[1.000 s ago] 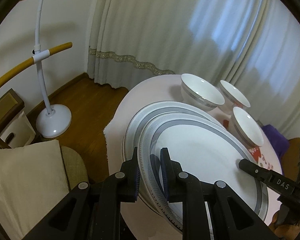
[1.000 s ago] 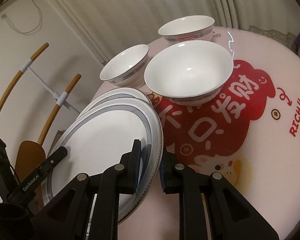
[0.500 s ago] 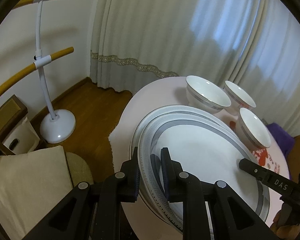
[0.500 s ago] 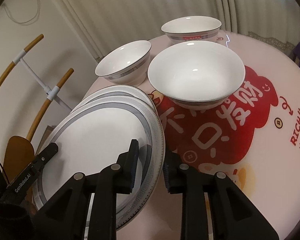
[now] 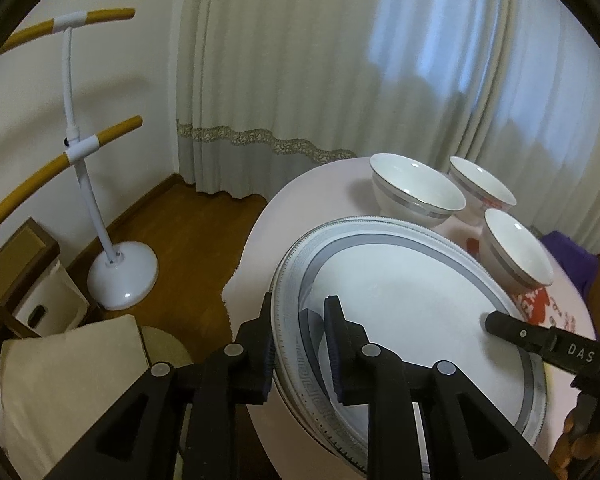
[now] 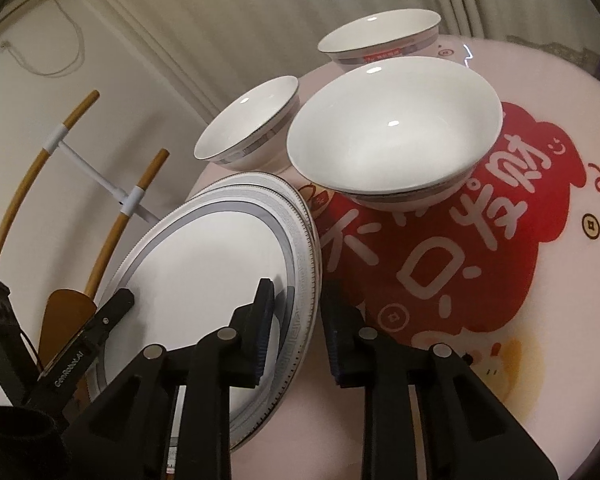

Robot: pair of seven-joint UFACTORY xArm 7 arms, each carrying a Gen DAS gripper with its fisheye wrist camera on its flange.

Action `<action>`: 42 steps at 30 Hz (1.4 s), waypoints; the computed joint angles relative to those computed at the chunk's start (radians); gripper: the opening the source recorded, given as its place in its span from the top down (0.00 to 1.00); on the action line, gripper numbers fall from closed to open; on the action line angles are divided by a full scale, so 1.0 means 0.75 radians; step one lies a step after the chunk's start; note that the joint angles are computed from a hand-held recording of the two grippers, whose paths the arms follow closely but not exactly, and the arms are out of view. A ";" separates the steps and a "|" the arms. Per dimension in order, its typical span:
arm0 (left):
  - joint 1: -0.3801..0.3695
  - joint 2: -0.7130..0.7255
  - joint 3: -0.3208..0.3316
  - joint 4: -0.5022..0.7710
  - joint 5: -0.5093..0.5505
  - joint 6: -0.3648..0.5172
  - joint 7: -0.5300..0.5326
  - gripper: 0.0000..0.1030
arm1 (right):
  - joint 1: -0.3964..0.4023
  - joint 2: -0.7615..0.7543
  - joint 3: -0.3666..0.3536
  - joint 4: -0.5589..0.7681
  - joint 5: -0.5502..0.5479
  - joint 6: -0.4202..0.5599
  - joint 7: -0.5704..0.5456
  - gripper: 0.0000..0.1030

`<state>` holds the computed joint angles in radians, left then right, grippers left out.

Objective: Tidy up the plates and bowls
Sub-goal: 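Lower the plate onto the stack and open both grippers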

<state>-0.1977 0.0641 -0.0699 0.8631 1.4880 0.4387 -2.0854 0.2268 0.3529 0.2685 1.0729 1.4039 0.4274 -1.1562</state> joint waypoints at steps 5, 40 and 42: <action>-0.009 0.019 -0.003 0.016 -0.005 0.037 0.018 0.77 | -0.010 0.009 0.000 0.004 0.036 0.018 -0.050 0.79; -0.090 -0.162 -0.118 0.029 -0.299 0.136 0.347 0.23 | 0.024 -0.383 -0.109 -0.263 0.032 -0.048 -0.042 0.47; -0.097 -0.173 -0.133 0.040 -0.323 0.132 0.382 0.19 | 0.027 -0.436 -0.135 -0.284 0.014 -0.074 -0.032 0.35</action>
